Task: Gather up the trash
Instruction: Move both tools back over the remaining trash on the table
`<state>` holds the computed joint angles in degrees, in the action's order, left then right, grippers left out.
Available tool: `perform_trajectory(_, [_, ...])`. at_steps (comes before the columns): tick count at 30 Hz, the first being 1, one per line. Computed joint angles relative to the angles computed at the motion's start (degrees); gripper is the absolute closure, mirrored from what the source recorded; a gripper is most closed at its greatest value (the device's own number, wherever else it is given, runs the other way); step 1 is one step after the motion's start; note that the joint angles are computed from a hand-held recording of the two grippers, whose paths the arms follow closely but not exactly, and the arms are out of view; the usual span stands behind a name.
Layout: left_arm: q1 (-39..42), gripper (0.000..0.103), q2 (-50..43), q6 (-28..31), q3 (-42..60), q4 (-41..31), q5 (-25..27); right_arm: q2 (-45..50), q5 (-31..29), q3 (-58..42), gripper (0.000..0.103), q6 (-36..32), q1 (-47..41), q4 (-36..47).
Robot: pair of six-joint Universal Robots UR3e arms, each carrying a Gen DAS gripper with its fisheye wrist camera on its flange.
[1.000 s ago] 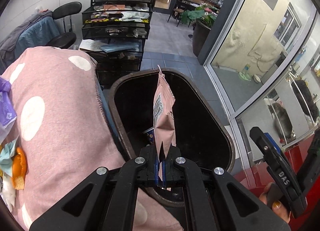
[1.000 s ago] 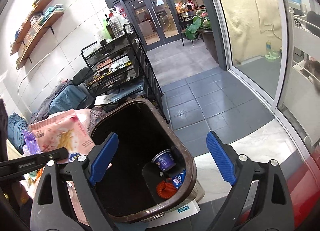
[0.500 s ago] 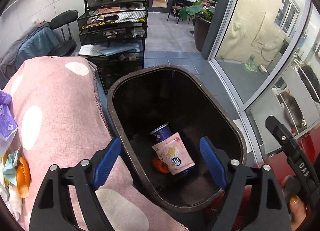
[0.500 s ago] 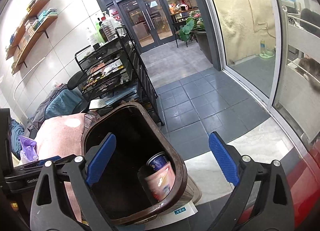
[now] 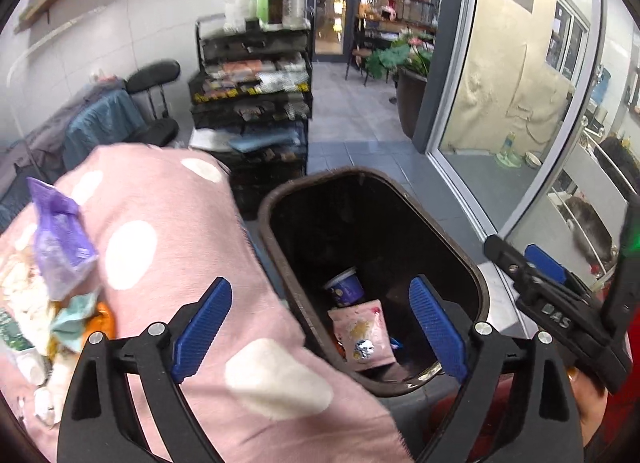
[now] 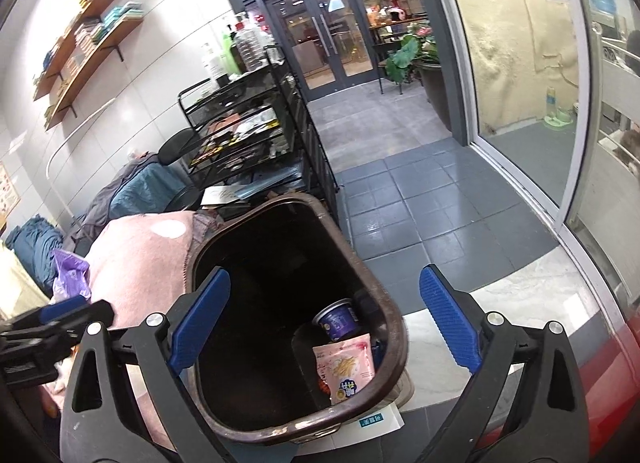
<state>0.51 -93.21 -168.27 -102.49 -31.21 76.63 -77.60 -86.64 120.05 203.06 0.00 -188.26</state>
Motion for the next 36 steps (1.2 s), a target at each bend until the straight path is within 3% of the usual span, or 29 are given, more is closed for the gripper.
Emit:
perform_trajectory(9, [7.80, 0.013, 14.02, 1.92, -16.80, 14.25, -3.55, 1.83, -1.75, -4.60, 0.008, -0.16, 5.56, 1.54])
perform_trajectory(17, [21.78, 0.013, 28.15, 1.84, -27.06, 14.44, -12.74, 4.16, -2.72, -11.80, 0.008, -1.50, 11.86, 4.36])
perform_trajectory(22, [33.31, 0.013, 38.86, 5.72, -30.89, 5.50, -19.94, 6.80, -1.52, -18.46, 0.007, -3.94, 16.53, 6.90])
perform_trajectory(26, [41.89, 0.009, 46.89, 10.04, -33.71, -1.49, -21.79, 10.33, -0.16, -25.18, 0.007, -5.69, 20.73, 9.45])
perform_trajectory(28, [44.70, 0.005, 49.41, 11.53, -34.22, -4.21, -20.34, 12.00, 0.53, -28.66, 0.006, -6.56, 22.39, 11.34])
perform_trajectory(32, [58.96, 0.005, 58.39, 20.01, -34.15, -20.44, -27.20, 15.85, 3.07, -36.18, 0.006, -8.28, 25.49, 15.78])
perform_trajectory(36, [68.08, 0.005, 61.34, 25.11, -35.43, -24.92, -27.94, 20.04, 4.69, -44.05, 0.006, -9.83, 28.62, 20.53])
